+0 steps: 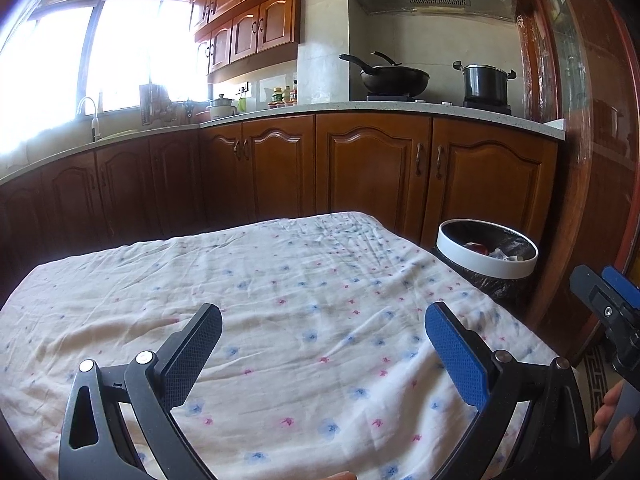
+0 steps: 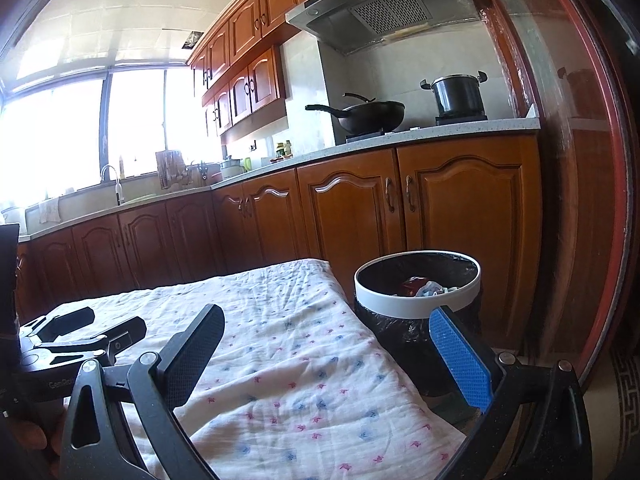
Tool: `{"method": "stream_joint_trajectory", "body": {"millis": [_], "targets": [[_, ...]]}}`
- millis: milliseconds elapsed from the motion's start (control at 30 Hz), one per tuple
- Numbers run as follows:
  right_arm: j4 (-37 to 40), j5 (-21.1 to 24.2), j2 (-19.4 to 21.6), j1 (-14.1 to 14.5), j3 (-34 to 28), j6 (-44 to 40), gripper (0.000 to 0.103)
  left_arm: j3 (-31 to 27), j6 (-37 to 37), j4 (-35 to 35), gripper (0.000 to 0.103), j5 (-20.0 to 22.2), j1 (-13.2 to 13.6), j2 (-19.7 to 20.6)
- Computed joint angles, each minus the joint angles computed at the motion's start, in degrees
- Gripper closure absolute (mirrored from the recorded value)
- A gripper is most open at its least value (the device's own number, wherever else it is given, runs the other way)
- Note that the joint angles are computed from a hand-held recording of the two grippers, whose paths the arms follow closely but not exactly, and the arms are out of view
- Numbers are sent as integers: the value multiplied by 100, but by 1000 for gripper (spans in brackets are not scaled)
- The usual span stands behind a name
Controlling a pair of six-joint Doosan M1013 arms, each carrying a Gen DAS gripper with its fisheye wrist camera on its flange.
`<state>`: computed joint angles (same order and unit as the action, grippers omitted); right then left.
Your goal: Collect trash
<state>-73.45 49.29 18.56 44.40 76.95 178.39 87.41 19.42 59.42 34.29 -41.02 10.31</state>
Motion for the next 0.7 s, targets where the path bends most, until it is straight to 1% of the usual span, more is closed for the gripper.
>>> {"method": "stream_joint_trajectory", "body": {"millis": [700], "targets": [[-41, -77, -16, 14, 26, 90, 0, 82, -35, 111, 1, -139, 53, -43]]}}
